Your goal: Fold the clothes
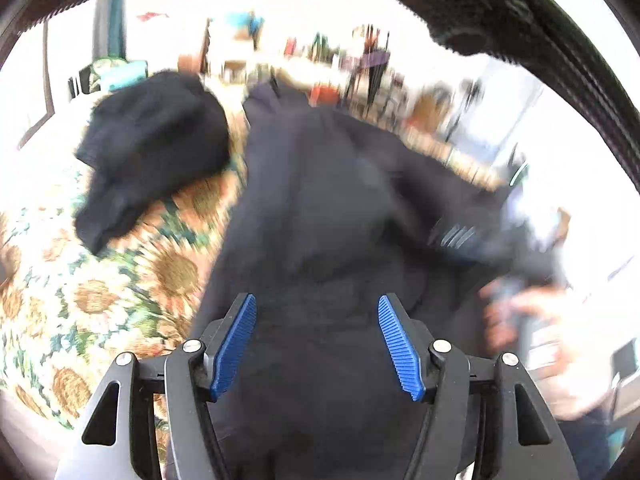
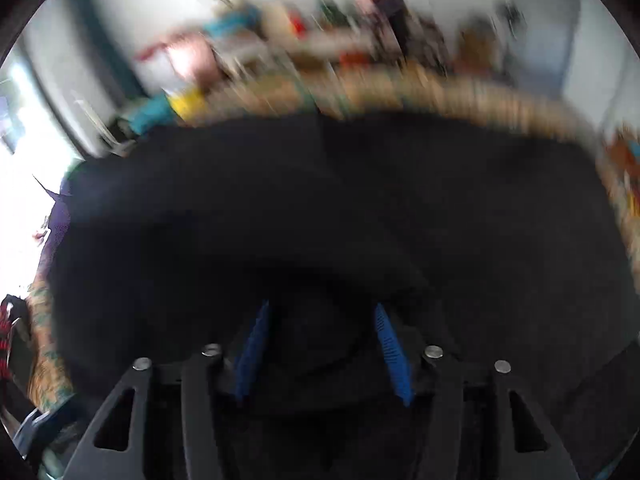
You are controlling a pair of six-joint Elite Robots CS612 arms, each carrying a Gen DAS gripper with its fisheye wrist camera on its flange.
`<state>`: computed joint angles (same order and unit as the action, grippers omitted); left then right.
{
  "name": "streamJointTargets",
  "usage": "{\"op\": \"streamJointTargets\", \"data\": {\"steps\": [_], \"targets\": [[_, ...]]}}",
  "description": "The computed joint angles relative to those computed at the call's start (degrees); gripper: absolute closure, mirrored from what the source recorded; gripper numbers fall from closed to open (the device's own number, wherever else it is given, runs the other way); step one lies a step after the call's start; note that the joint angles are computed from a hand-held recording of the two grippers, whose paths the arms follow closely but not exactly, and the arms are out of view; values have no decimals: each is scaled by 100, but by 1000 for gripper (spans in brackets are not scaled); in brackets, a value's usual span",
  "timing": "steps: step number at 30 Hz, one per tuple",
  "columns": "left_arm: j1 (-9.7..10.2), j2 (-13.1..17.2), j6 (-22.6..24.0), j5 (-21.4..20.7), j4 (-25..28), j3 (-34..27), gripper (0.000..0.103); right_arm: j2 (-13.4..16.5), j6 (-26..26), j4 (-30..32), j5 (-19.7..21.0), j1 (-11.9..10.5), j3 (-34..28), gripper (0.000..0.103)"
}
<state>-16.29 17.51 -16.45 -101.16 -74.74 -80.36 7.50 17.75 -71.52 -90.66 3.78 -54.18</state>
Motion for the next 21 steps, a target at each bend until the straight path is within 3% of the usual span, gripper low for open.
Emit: {"op": "streamJointTargets", "data": {"steps": [3,5,8,15,21], "targets": [[-2,204,173,665,-706,-518,38,272,57,-285,80,-27,-553,44],[-28,233,328,1167,-791,-711,38,359,82,-279,105,-18,-989,45],[-6,211,301,1534,-575,-853,35,554,-7,-445,289,26,-1827,39],[227,262,43,1355,-634,-1049,35,516,-1088,-906,508,549,-2087,34],[382,318,120,1379,-846,-1075,35,620,-1028,-1389,246,856,-1960,33]]}}
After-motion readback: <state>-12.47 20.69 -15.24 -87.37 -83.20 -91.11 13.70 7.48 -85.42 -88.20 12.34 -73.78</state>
